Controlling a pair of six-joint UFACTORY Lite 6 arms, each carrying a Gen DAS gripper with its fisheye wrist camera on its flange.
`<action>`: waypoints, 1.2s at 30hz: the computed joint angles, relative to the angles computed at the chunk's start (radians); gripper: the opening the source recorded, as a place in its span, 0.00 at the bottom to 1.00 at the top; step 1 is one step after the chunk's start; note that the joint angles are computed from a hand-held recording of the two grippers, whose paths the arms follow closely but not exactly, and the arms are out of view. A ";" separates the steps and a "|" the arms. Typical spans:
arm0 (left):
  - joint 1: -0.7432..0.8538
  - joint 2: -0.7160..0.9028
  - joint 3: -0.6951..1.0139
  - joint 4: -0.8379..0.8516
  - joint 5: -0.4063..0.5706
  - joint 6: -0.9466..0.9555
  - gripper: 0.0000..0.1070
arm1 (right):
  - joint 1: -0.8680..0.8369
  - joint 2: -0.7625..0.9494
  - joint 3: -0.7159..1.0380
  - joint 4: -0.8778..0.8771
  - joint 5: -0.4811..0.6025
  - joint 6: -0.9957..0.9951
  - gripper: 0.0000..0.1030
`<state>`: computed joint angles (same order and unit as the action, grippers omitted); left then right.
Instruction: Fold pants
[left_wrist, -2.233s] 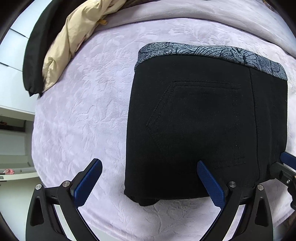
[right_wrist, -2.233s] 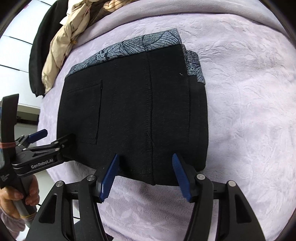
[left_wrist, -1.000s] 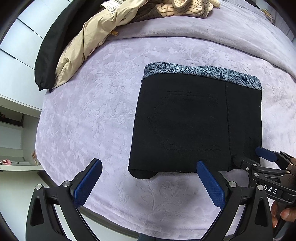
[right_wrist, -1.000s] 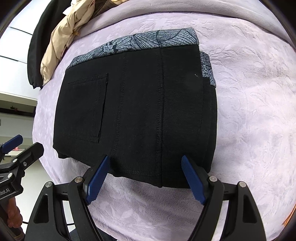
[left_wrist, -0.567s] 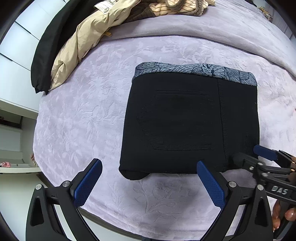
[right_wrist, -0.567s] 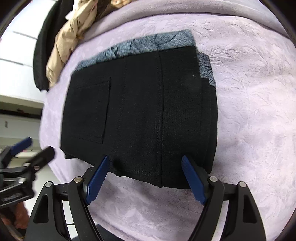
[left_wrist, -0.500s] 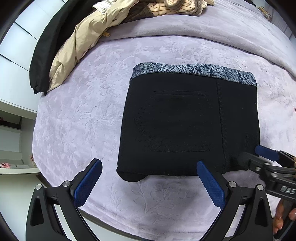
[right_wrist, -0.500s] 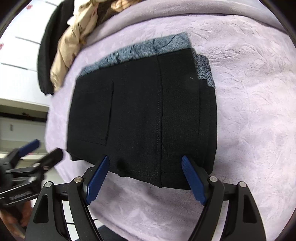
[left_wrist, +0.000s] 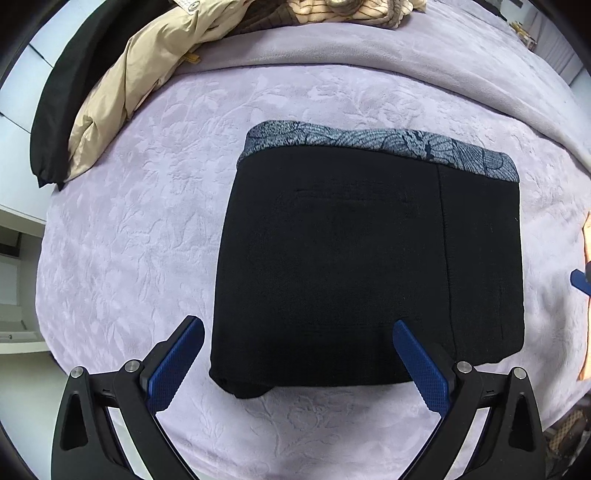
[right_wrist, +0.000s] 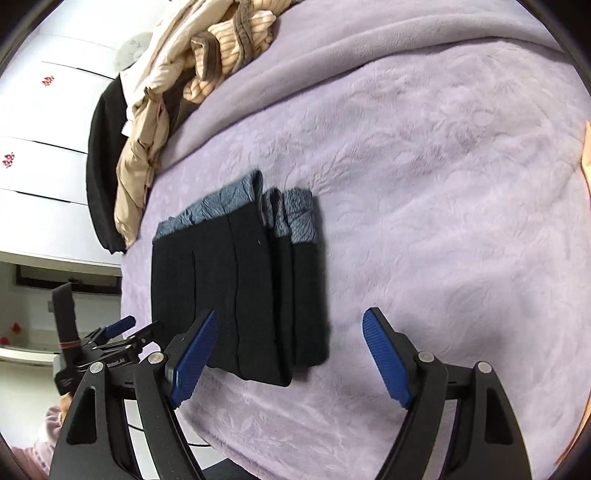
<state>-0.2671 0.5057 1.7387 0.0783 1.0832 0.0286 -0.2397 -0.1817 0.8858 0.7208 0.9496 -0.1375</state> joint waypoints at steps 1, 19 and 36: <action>0.004 0.011 0.013 -0.004 0.000 0.007 0.96 | -0.019 0.012 0.014 0.016 0.012 -0.028 0.81; 0.086 0.134 0.112 -0.033 -0.023 0.061 0.96 | 0.113 0.187 0.022 0.115 -0.059 -0.057 0.81; 0.295 0.508 0.610 -0.435 0.243 0.455 0.96 | 0.039 0.247 -0.014 0.225 -0.051 -0.248 0.81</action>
<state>0.0282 1.0136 2.3487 -0.3563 1.3259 0.4836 -0.2009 0.0651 0.8714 0.9458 0.8988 -0.3851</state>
